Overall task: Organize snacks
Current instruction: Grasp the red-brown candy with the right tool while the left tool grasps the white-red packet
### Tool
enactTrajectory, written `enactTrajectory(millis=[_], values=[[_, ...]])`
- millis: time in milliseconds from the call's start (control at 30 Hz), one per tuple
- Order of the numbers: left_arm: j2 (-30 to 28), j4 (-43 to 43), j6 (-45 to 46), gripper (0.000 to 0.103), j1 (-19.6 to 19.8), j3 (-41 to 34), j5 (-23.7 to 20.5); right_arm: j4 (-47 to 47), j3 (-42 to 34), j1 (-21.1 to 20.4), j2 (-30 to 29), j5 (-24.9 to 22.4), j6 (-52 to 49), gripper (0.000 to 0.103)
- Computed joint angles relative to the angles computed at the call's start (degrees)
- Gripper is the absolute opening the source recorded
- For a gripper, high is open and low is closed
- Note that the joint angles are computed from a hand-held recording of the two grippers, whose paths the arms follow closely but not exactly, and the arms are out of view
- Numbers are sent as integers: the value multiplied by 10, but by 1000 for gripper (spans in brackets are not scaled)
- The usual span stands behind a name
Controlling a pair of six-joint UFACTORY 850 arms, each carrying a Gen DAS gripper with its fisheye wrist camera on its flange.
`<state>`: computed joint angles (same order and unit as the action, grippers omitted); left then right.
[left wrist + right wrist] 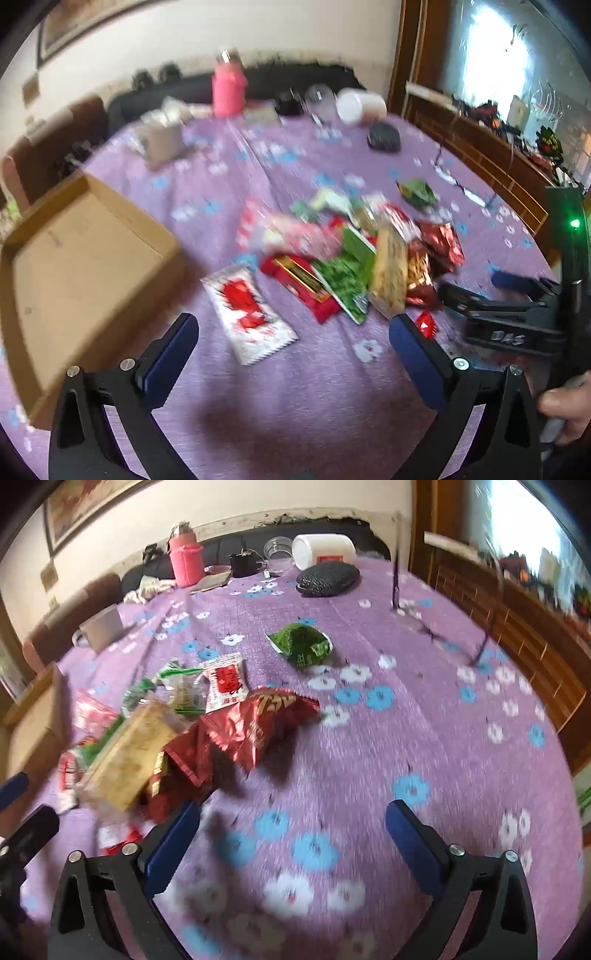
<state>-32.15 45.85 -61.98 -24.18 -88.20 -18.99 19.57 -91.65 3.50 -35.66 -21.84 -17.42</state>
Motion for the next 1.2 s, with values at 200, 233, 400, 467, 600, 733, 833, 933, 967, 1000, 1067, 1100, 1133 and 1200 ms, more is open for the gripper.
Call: enactTrajectory(millis=[200, 233, 400, 467, 600, 733, 833, 933, 967, 1000, 1067, 1100, 1133, 1200], values=[[31, 141, -153, 101, 6, 42, 32, 123, -16, -19, 14, -41, -49, 81], [31, 128, -141, 94, 8, 41, 36, 131, -48, -19, -6, -66, -28, 81], [36, 92, -119, 86, 14, 48, 44, 78, -180, -19, -94, -157, 107, 69], [36, 81, -114, 86, 16, 48, 48, 57, -215, -14, -121, -165, 123, 63], [36, 70, -107, 86, 18, 49, 52, 15, -234, -3, -139, -154, 126, 37], [35, 45, -87, 86, 22, 49, 63, 72, -222, -9, -135, -145, 41, 29], [33, -26, -25, 85, 28, 46, 76, 95, -224, -16, -129, -134, 3, 29], [30, -120, 56, 78, 35, 44, 85, 234, -204, -26, -118, -102, -136, 29], [29, -142, 76, 78, 35, 43, 86, 294, -199, -31, -117, -103, -194, 29], [27, -173, 109, 78, 35, 40, 85, 354, -188, -34, -115, -99, -254, 29], [24, -165, 113, 78, 29, 33, 69, 472, -155, -42, -107, -100, -374, 29], [24, -126, 84, 78, 23, 30, 53, 509, -141, -44, -104, -105, -414, 29], [25, -110, 74, 78, 19, 27, 42, 529, -139, -50, -102, -126, -431, 29], [20, -149, 124, 78, 14, 10, 6, 593, -120, -58, -88, -146, -491, 29]])
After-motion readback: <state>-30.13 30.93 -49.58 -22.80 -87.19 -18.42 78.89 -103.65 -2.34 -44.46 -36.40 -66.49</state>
